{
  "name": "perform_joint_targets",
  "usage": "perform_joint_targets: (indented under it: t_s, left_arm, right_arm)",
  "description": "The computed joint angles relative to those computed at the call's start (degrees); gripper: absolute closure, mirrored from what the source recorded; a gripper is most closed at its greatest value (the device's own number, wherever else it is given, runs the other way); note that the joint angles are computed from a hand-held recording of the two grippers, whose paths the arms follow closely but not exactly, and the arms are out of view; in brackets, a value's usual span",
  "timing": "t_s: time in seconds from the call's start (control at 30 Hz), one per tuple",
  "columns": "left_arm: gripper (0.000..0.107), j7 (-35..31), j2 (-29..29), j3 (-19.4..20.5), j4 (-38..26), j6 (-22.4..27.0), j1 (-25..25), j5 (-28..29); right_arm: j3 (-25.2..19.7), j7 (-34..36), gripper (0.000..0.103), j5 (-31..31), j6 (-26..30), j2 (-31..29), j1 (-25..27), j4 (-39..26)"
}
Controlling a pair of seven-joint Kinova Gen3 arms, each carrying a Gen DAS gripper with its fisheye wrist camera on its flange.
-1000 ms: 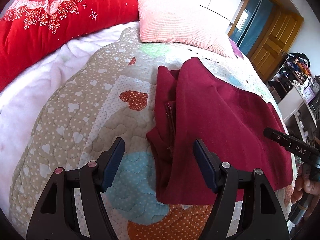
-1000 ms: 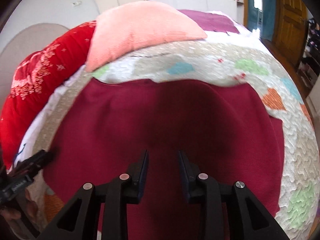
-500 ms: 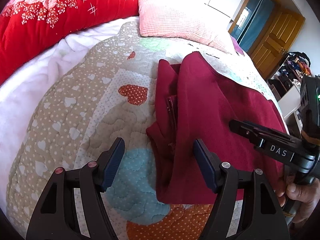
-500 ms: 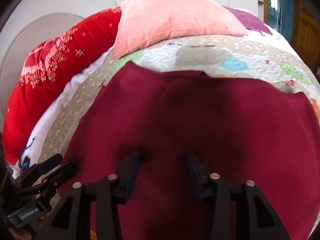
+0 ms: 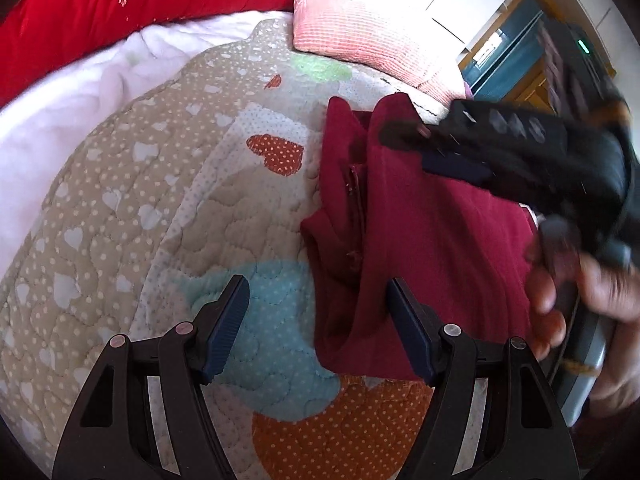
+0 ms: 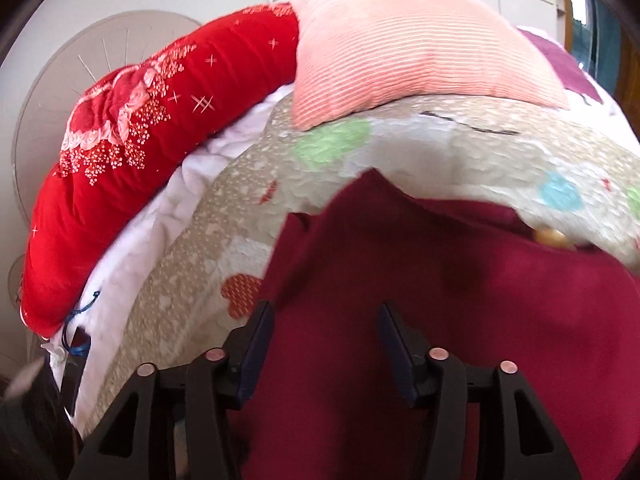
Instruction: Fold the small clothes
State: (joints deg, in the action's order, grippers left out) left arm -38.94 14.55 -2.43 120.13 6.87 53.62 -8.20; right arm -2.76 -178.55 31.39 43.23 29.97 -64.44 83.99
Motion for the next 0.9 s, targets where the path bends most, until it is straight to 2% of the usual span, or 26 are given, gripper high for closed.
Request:
perform_joint_targets:
  t_s: [0.07, 0.17, 0.23, 0.3, 0.4, 0.57, 0.67, 0.7, 0.73, 0.77, 0.8, 0.83, 0.87, 0.9]
  left_arm:
    - [0.036, -0.7, 0.0, 1.5, 0.3, -0.6, -1.7, 0.8]
    - [0.035, -1.2, -0.1, 1.8, 0.4, -0.8, -2.0, 1.3]
    - [0.033, -2.1, 0.1, 2.7, 0.6, -1.2, -3.0, 2.0]
    - [0.032, -3.0, 0.2, 3.7, 0.9, -1.8, -4.1, 3.0]
    - [0.029, -5.3, 0.5, 6.4, 1.2, -2.9, -6.9, 5.0]
    - [0.024, -6.3, 1.1, 1.1, 0.4, -2.8, -1.0, 5.8]
    - [0.021, -6.4, 1.4, -0.4, 0.3, -3.3, 0.6, 6.3]
    - [0.021, -6.6, 1.5, -0.6, 0.4, -3.5, 0.9, 6.5]
    - [0.021, -6.6, 1.5, -1.6, 0.4, -3.8, 1.9, 6.8]
    - [0.021, -6.6, 1.6, -3.6, 0.5, -4.2, 4.0, 7.2]
    - [0.021, -6.3, 1.8, -5.2, 0.8, -5.3, 5.7, 7.1]
    - [0.022, -7.0, 2.1, -5.7, 1.1, -6.7, 6.4, 7.4]
    - [0.039, -7.3, 2.4, -5.1, 1.3, -8.5, 6.2, 6.9]
    - [0.064, -6.7, 2.5, -3.5, 1.5, -9.5, 5.0, 5.5]
  right_arm:
    - [-3.1, 4.3, 0.045, -1.7, 2.1, 2.4, 3.3, -4.3]
    - [-6.5, 8.9, 0.044, -3.4, 4.5, 5.2, 6.6, -9.0]
    - [-10.4, 10.9, 0.04, -2.3, 8.2, 7.6, 9.1, -13.0]
    - [-11.3, 13.9, 0.037, -3.1, 11.9, 10.1, 9.6, -17.3]
    - [-9.3, 19.8, 0.035, -6.5, 17.5, 13.5, 8.4, -23.8]
    - [1.2, 30.8, 0.034, -15.4, 25.9, 18.5, 3.4, -33.3]
    - [6.0, 31.7, 0.035, -18.3, 23.8, 18.3, 1.5, -31.7]
    - [7.1, 31.0, 0.037, -17.7, 21.4, 17.3, 0.5, -29.1]
    - [7.7, 30.1, 0.051, -16.3, 19.1, 16.3, -0.3, -26.5]
    - [7.2, 28.5, 0.061, -14.0, 17.6, 15.1, -0.6, -23.8]
    - [5.7, 26.2, 0.066, -12.7, 15.7, 13.3, 0.1, -21.2]
    - [3.2, 24.0, 0.078, -10.8, 13.8, 11.6, 1.5, -18.5]
    - [1.6, 22.4, 0.084, -9.7, 11.7, 9.8, 2.6, -15.9]
    - [-0.3, 20.1, 0.085, -8.2, 9.9, 7.9, 3.8, -13.2]
